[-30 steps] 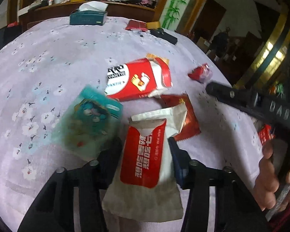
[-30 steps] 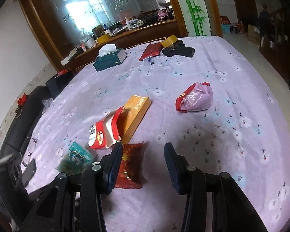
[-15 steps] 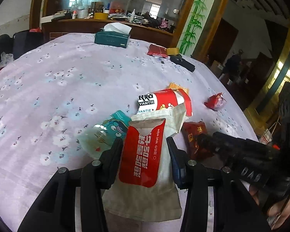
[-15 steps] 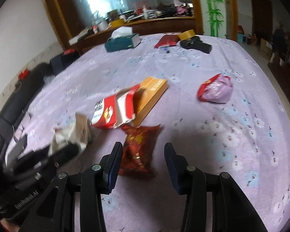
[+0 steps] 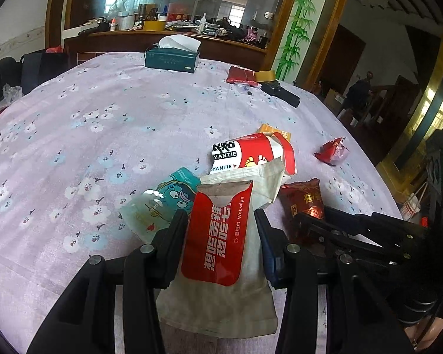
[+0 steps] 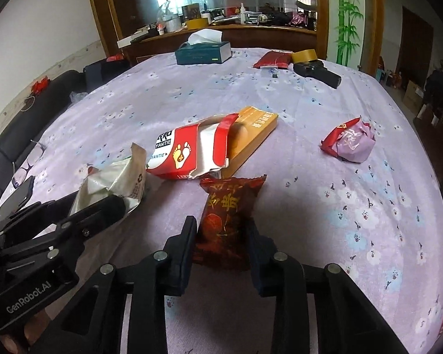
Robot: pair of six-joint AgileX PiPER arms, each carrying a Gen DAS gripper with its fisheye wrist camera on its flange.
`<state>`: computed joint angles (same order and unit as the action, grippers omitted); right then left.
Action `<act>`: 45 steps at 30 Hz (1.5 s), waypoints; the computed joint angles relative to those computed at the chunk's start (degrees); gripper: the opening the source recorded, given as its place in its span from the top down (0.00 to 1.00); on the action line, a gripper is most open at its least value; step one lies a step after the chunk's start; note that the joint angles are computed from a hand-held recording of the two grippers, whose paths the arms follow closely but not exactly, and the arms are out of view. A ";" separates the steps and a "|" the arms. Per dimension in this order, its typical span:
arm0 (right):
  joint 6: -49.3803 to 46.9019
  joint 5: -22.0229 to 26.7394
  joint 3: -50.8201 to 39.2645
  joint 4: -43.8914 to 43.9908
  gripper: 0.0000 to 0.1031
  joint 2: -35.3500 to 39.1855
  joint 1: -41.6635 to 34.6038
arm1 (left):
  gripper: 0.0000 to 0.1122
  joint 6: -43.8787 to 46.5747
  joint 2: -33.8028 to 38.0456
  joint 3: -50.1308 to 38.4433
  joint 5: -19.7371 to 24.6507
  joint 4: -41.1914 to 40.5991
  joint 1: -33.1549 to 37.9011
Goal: Collect trash
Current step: 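Grasp the white wet-wipe pack with left tool while right tool grasps the red snack packet, then lift the wet-wipe pack with left tool while right tool lifts the red packet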
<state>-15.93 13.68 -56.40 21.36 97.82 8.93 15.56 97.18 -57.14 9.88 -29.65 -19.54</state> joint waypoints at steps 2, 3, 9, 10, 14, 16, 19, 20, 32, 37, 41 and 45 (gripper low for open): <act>-1.59 -0.59 0.75 1.68 0.69 -0.64 -0.27 | 0.61 0.36 0.01 0.04 -0.26 -0.31 -0.09; -1.49 -1.11 1.21 1.78 0.69 -1.13 -0.41 | 0.61 -0.02 -0.10 0.15 -0.46 0.10 -0.20; -7.12 -2.63 3.33 7.90 0.70 -3.47 -1.56 | 0.61 -0.66 -0.52 0.63 -1.81 1.33 -0.83; -8.22 -2.88 3.67 9.08 0.70 -3.85 -1.65 | 0.61 -0.64 -0.50 0.67 -1.95 1.39 -0.89; -10.53 -3.19 4.26 11.59 0.70 -4.72 -1.52 | 0.61 -0.39 -0.53 0.74 -2.01 1.21 -0.88; -11.06 -3.48 4.53 12.09 0.70 -4.97 -1.38 | 0.61 -1.11 -0.57 0.76 -2.11 1.91 -0.96; -11.19 -4.22 5.05 12.24 0.70 -5.48 -1.24 | 0.61 -1.00 -0.60 0.94 -2.53 2.02 -1.06; -11.67 -4.37 5.17 12.77 0.70 -5.68 -1.28 | 0.61 -2.52 -0.62 0.98 -2.77 3.61 -1.22; -6.84 -6.56 6.17 8.57 0.70 -6.76 -1.23 | 0.61 -17.08 -1.81 2.44 -5.16 18.25 -2.26; -3.83 -7.15 6.37 5.78 0.70 -7.00 -1.65 | 0.61 -19.62 -1.83 2.37 -5.14 20.86 -2.35; -2.24 -6.98 6.09 4.53 0.70 -6.68 -1.94 | 0.61 -20.80 -1.94 2.30 -5.07 22.12 -2.35; -2.71 -7.05 6.08 4.97 0.70 -6.66 -2.03 | 0.61 -21.19 -2.03 2.31 -4.92 22.40 -2.38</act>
